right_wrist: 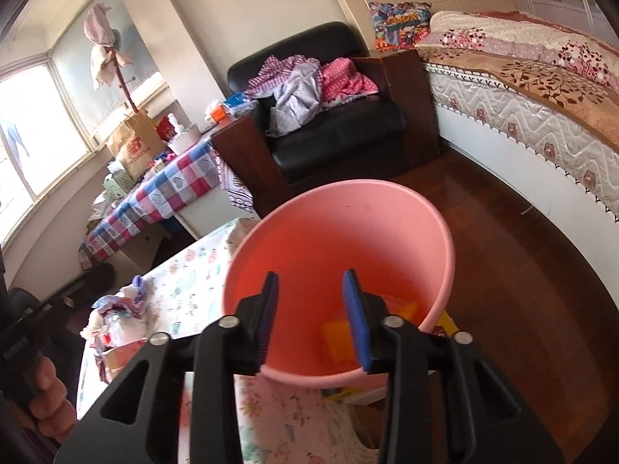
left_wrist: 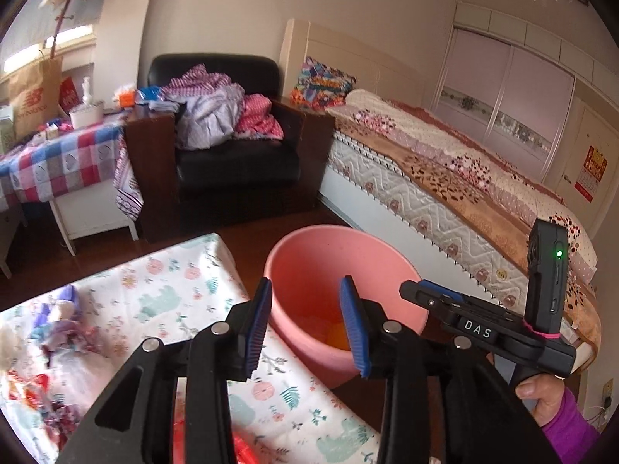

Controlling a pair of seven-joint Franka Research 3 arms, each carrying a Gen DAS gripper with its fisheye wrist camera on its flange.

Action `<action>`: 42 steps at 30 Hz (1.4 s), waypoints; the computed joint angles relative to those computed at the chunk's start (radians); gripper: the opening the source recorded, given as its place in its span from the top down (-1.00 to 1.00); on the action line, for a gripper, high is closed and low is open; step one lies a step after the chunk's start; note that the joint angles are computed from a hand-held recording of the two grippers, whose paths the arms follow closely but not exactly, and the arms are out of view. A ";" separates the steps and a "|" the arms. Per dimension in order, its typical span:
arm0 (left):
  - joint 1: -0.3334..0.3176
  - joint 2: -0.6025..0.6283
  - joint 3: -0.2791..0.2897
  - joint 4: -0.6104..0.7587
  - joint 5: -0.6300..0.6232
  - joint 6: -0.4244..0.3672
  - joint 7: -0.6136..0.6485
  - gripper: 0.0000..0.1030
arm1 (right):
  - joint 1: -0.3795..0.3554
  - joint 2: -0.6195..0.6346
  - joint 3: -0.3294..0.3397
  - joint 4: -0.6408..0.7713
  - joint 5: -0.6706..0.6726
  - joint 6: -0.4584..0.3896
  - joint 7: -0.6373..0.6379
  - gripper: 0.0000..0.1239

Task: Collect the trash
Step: 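Grasp the clear plastic glove with the left gripper while the right grasps a blue wrapper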

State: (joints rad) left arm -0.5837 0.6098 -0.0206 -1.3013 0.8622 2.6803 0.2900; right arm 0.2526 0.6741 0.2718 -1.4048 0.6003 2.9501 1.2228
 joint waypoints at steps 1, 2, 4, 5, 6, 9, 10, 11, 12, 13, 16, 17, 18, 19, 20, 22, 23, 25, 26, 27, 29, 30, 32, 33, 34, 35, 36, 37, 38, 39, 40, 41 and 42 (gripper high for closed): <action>-0.019 -0.046 0.025 -0.055 0.039 0.002 -0.043 0.27 | -0.017 -0.010 0.030 -0.018 0.016 0.017 -0.029 0.40; -0.033 -0.091 0.044 -0.109 0.087 0.003 -0.092 0.26 | -0.032 -0.020 0.060 -0.036 0.035 0.036 -0.059 0.40; -0.052 -0.180 0.065 -0.209 0.189 -0.016 -0.193 0.25 | -0.044 -0.035 0.090 -0.059 0.059 0.054 -0.093 0.40; -0.059 -0.225 0.072 -0.261 0.237 -0.031 -0.247 0.25 | -0.054 -0.042 0.115 -0.070 0.075 0.067 -0.123 0.40; -0.062 -0.270 0.076 -0.311 0.282 -0.045 -0.300 0.25 | -0.059 -0.048 0.132 -0.079 0.088 0.079 -0.147 0.40; -0.057 -0.406 0.069 -0.465 0.382 -0.103 -0.448 0.24 | -0.065 -0.058 0.171 -0.090 0.113 0.075 -0.210 0.40; -0.051 -0.448 0.061 -0.513 0.400 -0.125 -0.485 0.24 | -0.072 -0.059 0.188 -0.086 0.125 0.058 -0.236 0.40; -0.043 -0.491 0.052 -0.562 0.415 -0.148 -0.520 0.23 | -0.095 -0.053 0.231 -0.080 0.157 0.035 -0.285 0.40; -0.033 -0.531 0.042 -0.605 0.421 -0.169 -0.541 0.20 | -0.105 -0.051 0.251 -0.073 0.184 0.013 -0.313 0.40; -0.023 -0.567 0.030 -0.645 0.421 -0.190 -0.555 0.18 | -0.108 -0.050 0.262 -0.065 0.205 -0.019 -0.329 0.40; 0.011 -0.673 -0.008 -0.763 0.408 -0.253 -0.594 0.15 | -0.054 -0.055 0.215 -0.042 0.207 -0.095 -0.312 0.40; 0.024 -0.700 -0.018 -0.794 0.396 -0.262 -0.598 0.14 | -0.037 -0.057 0.203 -0.038 0.209 -0.114 -0.315 0.40; 0.037 -0.730 -0.028 -0.827 0.384 -0.270 -0.602 0.14 | -0.020 -0.062 0.190 -0.040 0.212 -0.129 -0.319 0.40; 0.050 -0.755 -0.037 -0.858 0.370 -0.279 -0.600 0.13 | 0.008 -0.069 0.164 -0.040 0.207 -0.145 -0.318 0.40; 0.062 -0.780 -0.048 -0.889 0.353 -0.293 -0.596 0.13 | 0.064 -0.080 0.103 -0.043 0.151 -0.150 -0.253 0.28; 0.085 -0.818 -0.066 -0.942 0.323 -0.304 -0.594 0.13 | 0.162 -0.096 0.002 -0.049 0.043 -0.146 -0.149 0.19; 0.098 -0.834 -0.074 -0.969 0.311 -0.300 -0.596 0.13 | 0.175 -0.104 0.001 -0.062 0.026 -0.127 -0.152 0.19; 0.123 -0.863 -0.085 -1.024 0.288 -0.276 -0.597 0.12 | 0.230 -0.124 -0.048 -0.098 -0.042 -0.074 -0.102 0.19; 0.136 -0.876 -0.087 -1.052 0.278 -0.254 -0.597 0.11 | 0.273 -0.127 -0.094 -0.102 -0.106 -0.062 -0.052 0.19; 0.148 -0.881 -0.092 -1.072 0.269 -0.236 -0.598 0.10 | 0.287 -0.124 -0.105 -0.097 -0.142 -0.059 -0.033 0.19; 0.171 -0.875 -0.102 -1.097 0.240 -0.208 -0.590 0.09 | 0.309 -0.114 -0.123 -0.082 -0.199 -0.061 0.015 0.19; 0.185 -0.868 -0.106 -1.108 0.229 -0.188 -0.595 0.09 | 0.317 -0.100 -0.133 -0.056 -0.225 -0.087 0.048 0.19; 0.218 -0.855 -0.102 -1.126 0.210 -0.113 -0.612 0.09 | 0.301 -0.058 -0.116 0.016 -0.246 -0.160 0.072 0.19; 0.236 -0.842 -0.104 -1.124 0.206 -0.083 -0.622 0.09 | 0.305 -0.031 -0.121 0.062 -0.262 -0.195 0.095 0.19; 0.253 -0.823 -0.109 -1.114 0.201 -0.065 -0.631 0.09 | 0.300 -0.006 -0.114 0.104 -0.266 -0.232 0.108 0.19; 0.271 -0.812 -0.114 -1.110 0.201 -0.043 -0.642 0.09 | 0.272 0.019 -0.073 0.143 -0.244 -0.269 0.078 0.19; 0.288 -0.790 -0.122 -1.092 0.205 -0.026 -0.652 0.09 | 0.260 0.037 -0.050 0.169 -0.229 -0.287 0.057 0.19; 0.303 -0.776 -0.132 -1.079 0.206 -0.024 -0.653 0.09 | 0.259 0.048 -0.043 0.184 -0.224 -0.292 0.044 0.19; 0.319 -0.769 -0.144 -1.069 0.217 -0.033 -0.653 0.09 | 0.265 0.051 -0.044 0.187 -0.225 -0.284 0.035 0.19; 0.336 -0.763 -0.154 -1.059 0.229 -0.043 -0.651 0.09 | 0.266 0.052 -0.041 0.186 -0.222 -0.279 0.023 0.19; 0.355 -0.758 -0.162 -1.054 0.238 -0.046 -0.648 0.09 | 0.262 0.054 -0.033 0.190 -0.216 -0.283 0.007 0.19; 0.372 -0.755 -0.167 -1.054 0.237 -0.046 -0.637 0.09 | 0.259 0.058 -0.028 0.196 -0.209 -0.288 -0.005 0.19; 0.389 -0.755 -0.168 -1.055 0.217 -0.039 -0.613 0.09 | 0.256 0.060 -0.022 0.199 -0.200 -0.294 -0.019 0.19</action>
